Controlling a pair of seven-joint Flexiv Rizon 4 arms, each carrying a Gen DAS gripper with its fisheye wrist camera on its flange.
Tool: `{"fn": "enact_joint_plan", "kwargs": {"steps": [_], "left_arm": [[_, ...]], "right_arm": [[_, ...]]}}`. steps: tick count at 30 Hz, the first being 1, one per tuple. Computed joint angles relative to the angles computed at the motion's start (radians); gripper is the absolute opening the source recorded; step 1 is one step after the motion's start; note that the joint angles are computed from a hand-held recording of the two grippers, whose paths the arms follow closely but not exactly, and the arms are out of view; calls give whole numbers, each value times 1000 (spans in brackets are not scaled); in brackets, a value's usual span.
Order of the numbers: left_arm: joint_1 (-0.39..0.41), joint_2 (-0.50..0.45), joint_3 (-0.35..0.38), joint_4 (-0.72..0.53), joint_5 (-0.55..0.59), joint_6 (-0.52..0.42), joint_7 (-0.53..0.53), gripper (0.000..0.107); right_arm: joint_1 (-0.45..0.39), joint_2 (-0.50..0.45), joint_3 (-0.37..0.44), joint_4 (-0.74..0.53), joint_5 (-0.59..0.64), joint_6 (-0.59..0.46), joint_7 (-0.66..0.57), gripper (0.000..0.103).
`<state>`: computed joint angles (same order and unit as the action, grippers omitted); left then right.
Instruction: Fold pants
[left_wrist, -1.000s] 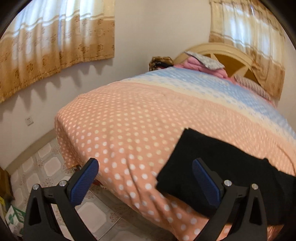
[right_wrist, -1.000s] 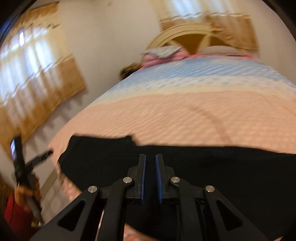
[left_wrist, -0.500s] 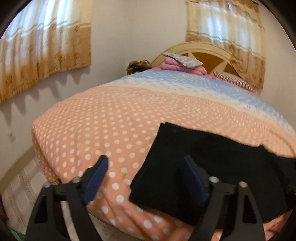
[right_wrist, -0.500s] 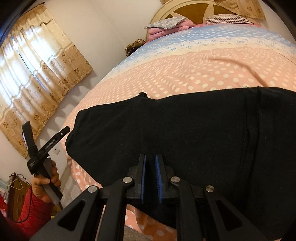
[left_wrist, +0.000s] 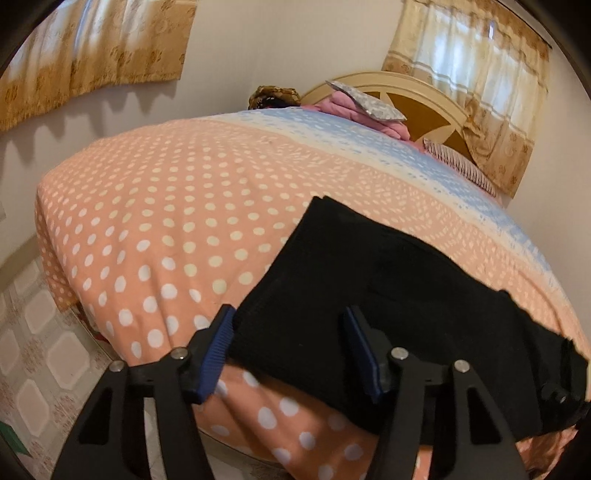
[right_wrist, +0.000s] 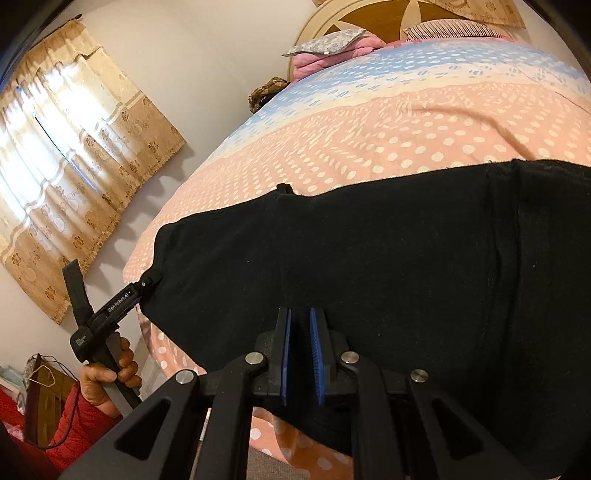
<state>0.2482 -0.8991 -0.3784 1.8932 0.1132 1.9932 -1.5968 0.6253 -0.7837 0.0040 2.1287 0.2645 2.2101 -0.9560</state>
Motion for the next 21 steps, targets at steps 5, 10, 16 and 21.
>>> {"fn": "enact_joint_plan", "kwargs": {"steps": [5,10,16,21], "left_arm": [[112,-18,-134,3,32,-71,-10,27],[17,32,-44,7,-28,-60,-5,26],[41,65,-105,15,45,-31,30,26],[18,97,-172,18,160,17,93,26]], "right_arm": [[-7,0,6,0,-2,1,4,11],[11,6,-11,1,7,-15,-6,11],[7,29,7,41,51,125,-28,11],[-50,61,45,105,136,234,8,11]]}}
